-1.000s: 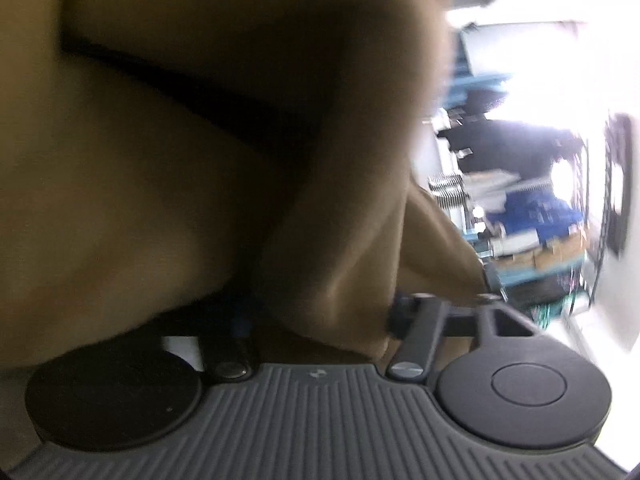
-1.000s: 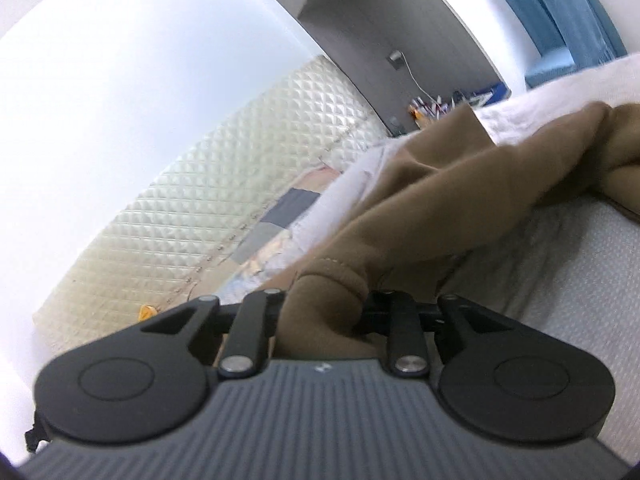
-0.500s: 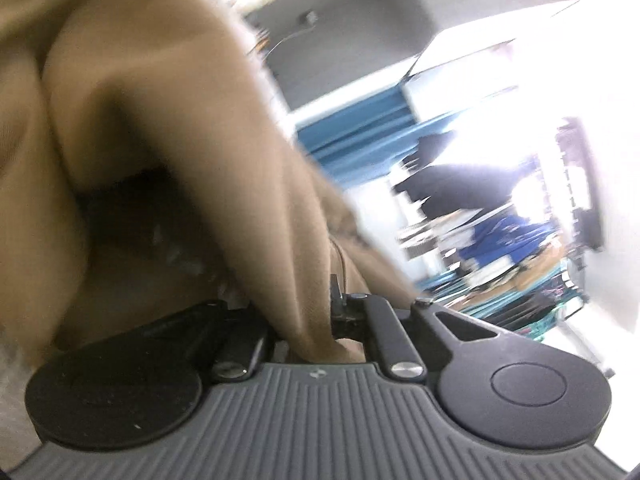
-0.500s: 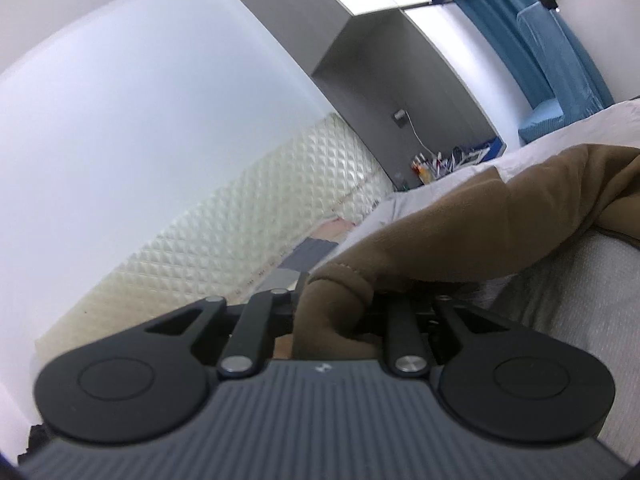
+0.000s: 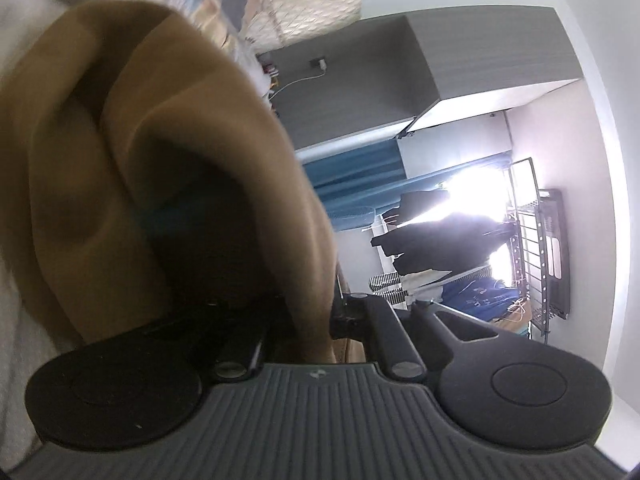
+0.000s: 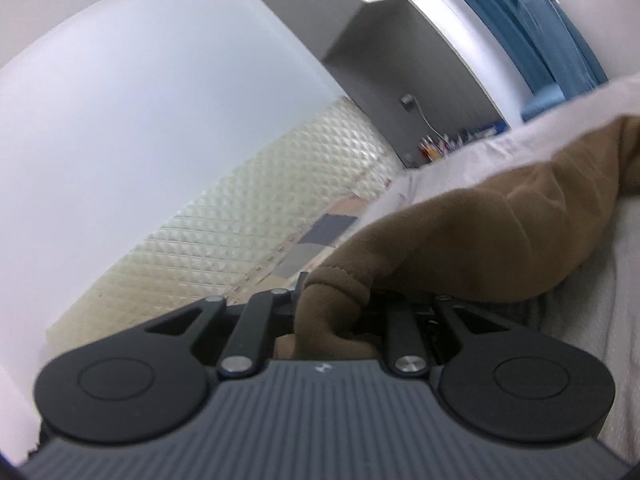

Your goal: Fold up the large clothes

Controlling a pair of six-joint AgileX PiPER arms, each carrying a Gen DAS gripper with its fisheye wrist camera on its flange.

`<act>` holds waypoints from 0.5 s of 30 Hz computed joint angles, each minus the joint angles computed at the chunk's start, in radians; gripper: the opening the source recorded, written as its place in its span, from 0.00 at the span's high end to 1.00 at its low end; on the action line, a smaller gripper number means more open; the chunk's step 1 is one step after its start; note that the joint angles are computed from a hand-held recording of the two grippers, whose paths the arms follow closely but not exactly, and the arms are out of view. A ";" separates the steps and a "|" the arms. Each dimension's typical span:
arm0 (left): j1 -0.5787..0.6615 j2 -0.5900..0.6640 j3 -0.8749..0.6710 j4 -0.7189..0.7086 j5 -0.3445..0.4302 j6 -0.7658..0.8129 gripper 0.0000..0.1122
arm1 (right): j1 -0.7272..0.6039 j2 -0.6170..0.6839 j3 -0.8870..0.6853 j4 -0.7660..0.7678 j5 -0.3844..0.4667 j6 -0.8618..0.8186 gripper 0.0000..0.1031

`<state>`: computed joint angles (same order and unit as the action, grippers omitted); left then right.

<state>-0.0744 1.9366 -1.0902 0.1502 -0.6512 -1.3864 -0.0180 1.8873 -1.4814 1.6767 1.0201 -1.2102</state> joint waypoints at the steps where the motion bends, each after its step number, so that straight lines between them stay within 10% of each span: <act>1: 0.009 -0.005 0.010 0.008 0.014 -0.006 0.67 | -0.006 0.003 0.001 -0.002 0.003 0.011 0.81; 7: -0.024 -0.039 0.058 0.021 0.080 0.063 0.32 | -0.009 -0.001 0.025 0.004 -0.004 0.018 0.81; 15: -0.136 0.082 -0.152 -0.163 0.325 0.365 0.25 | -0.001 0.004 0.015 -0.020 -0.026 0.062 0.80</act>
